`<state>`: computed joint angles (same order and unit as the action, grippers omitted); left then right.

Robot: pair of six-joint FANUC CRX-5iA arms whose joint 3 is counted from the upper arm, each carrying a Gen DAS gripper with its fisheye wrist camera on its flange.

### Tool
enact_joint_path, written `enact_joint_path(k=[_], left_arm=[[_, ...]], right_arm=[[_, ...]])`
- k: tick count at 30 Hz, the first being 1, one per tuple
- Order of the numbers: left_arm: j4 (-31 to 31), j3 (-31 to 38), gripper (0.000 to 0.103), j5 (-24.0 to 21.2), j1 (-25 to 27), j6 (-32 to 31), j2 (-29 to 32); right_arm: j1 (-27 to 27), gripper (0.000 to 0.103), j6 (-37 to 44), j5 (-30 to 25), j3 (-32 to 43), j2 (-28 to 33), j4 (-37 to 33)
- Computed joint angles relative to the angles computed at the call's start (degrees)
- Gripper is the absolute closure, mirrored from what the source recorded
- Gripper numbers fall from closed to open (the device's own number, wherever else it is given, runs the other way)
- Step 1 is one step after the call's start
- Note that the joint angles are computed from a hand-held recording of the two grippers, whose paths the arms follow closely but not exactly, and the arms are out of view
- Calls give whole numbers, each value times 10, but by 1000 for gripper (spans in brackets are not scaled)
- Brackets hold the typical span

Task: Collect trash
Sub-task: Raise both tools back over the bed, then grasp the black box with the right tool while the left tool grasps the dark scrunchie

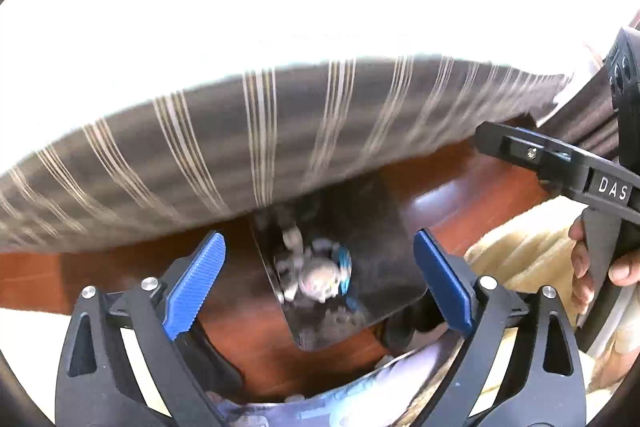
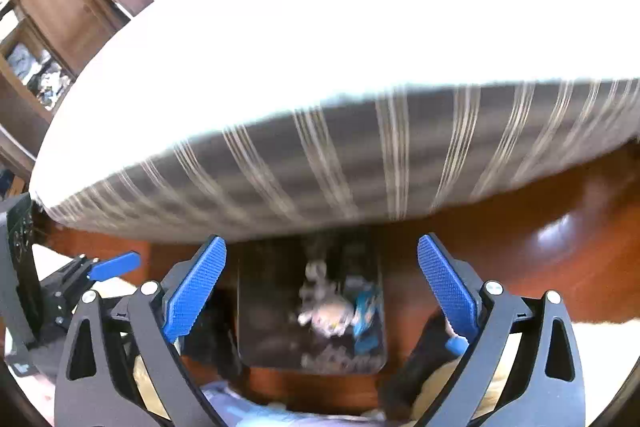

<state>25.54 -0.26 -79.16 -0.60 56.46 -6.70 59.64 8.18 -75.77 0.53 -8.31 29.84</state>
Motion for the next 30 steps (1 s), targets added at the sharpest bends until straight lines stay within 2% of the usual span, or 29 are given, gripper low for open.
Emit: enact_joint_path(k=[9, 14, 19, 26, 29, 30], left_arm=[[22, 133, 11, 14, -11, 13, 52], [11, 223, 11, 24, -22, 42, 107], [-2, 280, 11, 37, -31, 58, 152], [-16, 393, 11, 8, -46, 87, 241], [-26, 443, 12, -3, -52, 103, 279], [-30, 452, 12, -5, -54, 106, 286]], right_arm=[[-63, 4, 98, -18, 111, 49, 58], [-112, 4, 148, -14, 171, 85, 39], [-148, 4, 183, -17, 215, 125, 23], [-201, 4, 234, -18, 271, 193, 8], [-214, 8, 258, -18, 299, 220, 11], [-218, 13, 266, -22, 311, 230, 9]])
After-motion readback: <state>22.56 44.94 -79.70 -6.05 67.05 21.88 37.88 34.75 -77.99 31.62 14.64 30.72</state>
